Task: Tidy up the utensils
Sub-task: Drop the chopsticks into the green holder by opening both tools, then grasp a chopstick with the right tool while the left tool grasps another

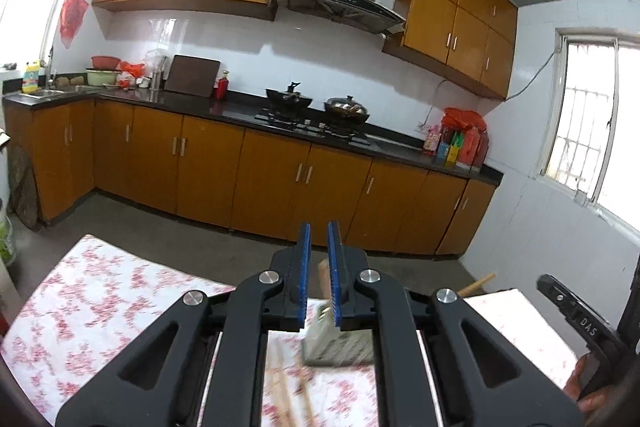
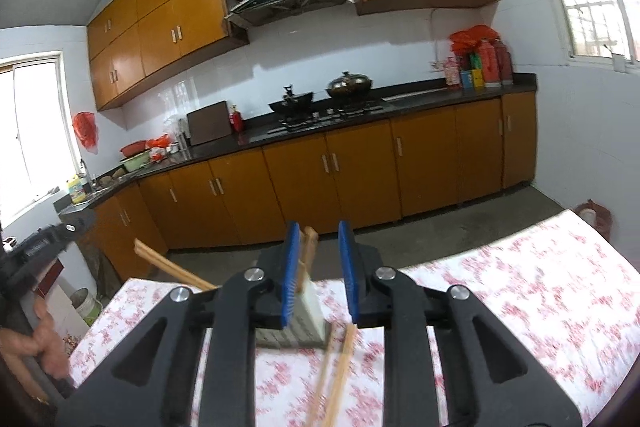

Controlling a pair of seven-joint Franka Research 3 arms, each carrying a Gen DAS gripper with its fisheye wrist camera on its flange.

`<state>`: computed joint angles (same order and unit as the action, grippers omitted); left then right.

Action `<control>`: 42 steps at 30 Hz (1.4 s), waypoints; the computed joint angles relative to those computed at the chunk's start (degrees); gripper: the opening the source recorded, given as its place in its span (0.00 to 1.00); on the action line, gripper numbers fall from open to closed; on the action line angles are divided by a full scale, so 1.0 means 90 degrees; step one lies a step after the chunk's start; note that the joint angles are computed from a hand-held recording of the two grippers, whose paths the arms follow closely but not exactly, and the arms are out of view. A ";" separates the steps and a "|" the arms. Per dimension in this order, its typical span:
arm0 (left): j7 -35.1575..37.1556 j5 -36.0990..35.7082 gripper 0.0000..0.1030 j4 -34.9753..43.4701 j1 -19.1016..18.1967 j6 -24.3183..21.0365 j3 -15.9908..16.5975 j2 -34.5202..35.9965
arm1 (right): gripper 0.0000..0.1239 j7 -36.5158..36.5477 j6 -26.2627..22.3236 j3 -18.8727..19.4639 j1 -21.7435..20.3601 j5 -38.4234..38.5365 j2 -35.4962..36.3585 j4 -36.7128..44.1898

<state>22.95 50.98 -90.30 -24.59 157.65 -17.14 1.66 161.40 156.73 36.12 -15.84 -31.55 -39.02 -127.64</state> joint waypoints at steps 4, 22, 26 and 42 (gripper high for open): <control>0.0116 -0.0120 0.26 -0.0699 0.0124 -0.0245 -0.0027 -0.0420 | 0.17 -0.0096 -0.0303 -0.0237 0.0540 0.0349 -0.0043 -0.0567; 0.1496 -0.2191 0.26 -0.2135 0.0308 -0.0974 -0.0094 -0.0511 | 0.17 -0.0123 -0.0713 -0.1490 0.2668 0.0493 0.2679 -0.0340; 0.1573 -0.2261 0.26 -0.2182 0.0289 -0.0956 -0.0118 -0.0476 | 0.17 0.0035 -0.0920 -0.1681 0.2919 0.0133 0.2755 -0.0237; 0.2422 -0.3248 0.26 -0.1976 0.0053 -0.0949 -0.0157 -0.0079 | 0.06 0.0328 -0.1592 -0.2187 0.3369 -0.0248 0.2526 -0.0370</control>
